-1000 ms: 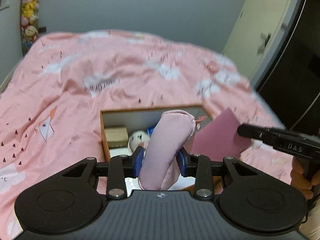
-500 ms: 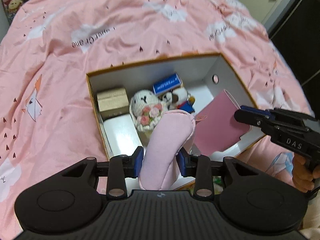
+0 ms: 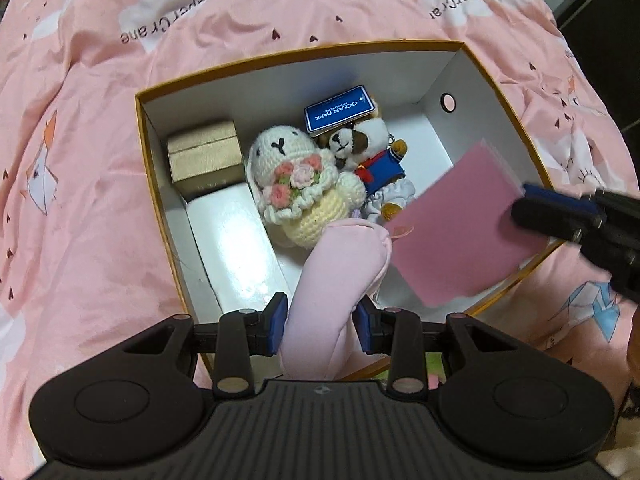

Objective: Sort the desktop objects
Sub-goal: 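Carry the pink pouch with the left tool while the right tool carries the card over the box, then lower the pink pouch into the box with the left tool while the right tool lowers the card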

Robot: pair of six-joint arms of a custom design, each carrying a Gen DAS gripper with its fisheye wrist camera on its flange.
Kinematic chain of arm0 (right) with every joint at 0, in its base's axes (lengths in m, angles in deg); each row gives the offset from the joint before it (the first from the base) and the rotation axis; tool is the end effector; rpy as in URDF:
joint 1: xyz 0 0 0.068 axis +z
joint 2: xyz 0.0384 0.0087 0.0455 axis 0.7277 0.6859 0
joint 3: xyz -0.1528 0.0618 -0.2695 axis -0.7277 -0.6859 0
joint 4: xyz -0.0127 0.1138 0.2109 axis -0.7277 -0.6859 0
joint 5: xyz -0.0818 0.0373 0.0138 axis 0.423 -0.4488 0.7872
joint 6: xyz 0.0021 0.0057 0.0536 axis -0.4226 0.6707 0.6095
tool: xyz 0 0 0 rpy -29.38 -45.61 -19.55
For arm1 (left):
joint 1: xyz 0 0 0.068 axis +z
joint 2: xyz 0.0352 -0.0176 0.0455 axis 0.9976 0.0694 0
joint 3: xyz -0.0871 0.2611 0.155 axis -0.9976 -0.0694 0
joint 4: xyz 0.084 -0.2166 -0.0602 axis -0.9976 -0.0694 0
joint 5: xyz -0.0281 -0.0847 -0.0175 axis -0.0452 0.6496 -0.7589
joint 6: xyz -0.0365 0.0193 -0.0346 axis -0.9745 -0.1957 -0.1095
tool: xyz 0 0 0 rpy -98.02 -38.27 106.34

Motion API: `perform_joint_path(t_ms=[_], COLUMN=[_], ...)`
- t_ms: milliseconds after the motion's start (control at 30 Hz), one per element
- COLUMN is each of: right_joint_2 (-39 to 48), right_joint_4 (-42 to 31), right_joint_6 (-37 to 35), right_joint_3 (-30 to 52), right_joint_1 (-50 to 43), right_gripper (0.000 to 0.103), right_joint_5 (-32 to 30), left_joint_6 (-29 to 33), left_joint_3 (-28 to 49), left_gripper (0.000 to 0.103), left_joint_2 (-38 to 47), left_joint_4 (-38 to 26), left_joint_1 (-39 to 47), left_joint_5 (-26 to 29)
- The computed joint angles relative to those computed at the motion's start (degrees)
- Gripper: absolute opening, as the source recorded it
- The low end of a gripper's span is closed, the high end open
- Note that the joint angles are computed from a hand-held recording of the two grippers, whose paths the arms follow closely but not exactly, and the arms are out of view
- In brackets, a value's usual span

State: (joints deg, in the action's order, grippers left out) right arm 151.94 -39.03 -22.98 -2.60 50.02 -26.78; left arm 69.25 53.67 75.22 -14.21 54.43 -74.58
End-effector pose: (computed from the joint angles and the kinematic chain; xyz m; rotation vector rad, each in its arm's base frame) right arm 0.2609 0.0359 0.1899 -0.4180 2.3478 0.7539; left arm 0.2638 -0.1664 0.1669 0.3400 2.9367 -0.2848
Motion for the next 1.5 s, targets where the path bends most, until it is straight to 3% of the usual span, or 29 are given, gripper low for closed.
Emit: perform_joint_path(t_ms=[200, 367, 500, 600, 667, 867, 1100, 1267, 1500], right_joint_2=[2.6, 4.8, 7.9, 10.9, 11.0, 13.7, 15.6, 17.4, 19.0], right_joint_4=[-0.2, 1.2, -0.6, -0.8, -0.6, -5.5, -5.4, -7.3, -6.7], right_joint_6=[-1.1, -0.1, 1.1, 2.4, 3.1, 2.0, 5.6, 6.1, 8.2], right_joint_3=[0.2, 0.0, 1.6, 2.3, 2.3, 5.2, 6.5, 8.2, 9.0], right_joint_1=[5.7, 7.0, 6.6, 5.4, 5.6, 6.6, 7.9, 7.8, 8.7], right_gripper=[0.015, 0.015, 0.016, 0.017, 0.018, 0.035, 0.030, 0.028, 0.028], right_joint_5=[6.6, 6.6, 4.9, 2.0, 1.9, 0.7, -0.6, -5.8, -5.6], left_joint_6=[-2.7, -4.3, -5.7, -6.6, -7.3, -11.4, -17.5, -19.7, -19.5], left_joint_3=[0.1, -1.2, -2.8, -4.5, -6.9, -15.7, -24.3, -27.4, -28.6], left_gripper=[0.043, 0.047, 0.048, 0.048, 0.048, 0.048, 0.043, 0.042, 0.040], left_joint_2=[1.1, 0.0, -0.4, -0.7, -1.3, -3.5, -4.5, -6.2, -3.6], left_joint_4=[0.0, 2.2, 5.3, 7.5, 10.4, 22.6, 36.3, 40.3, 44.8], left_joint_1=[-0.1, 0.7, 2.1, 2.7, 4.1, 8.4, 11.5, 12.8, 11.3], left_joint_5=[-0.1, 3.9, 10.1, 10.0, 12.6, 18.9, 23.0, 23.4, 21.3])
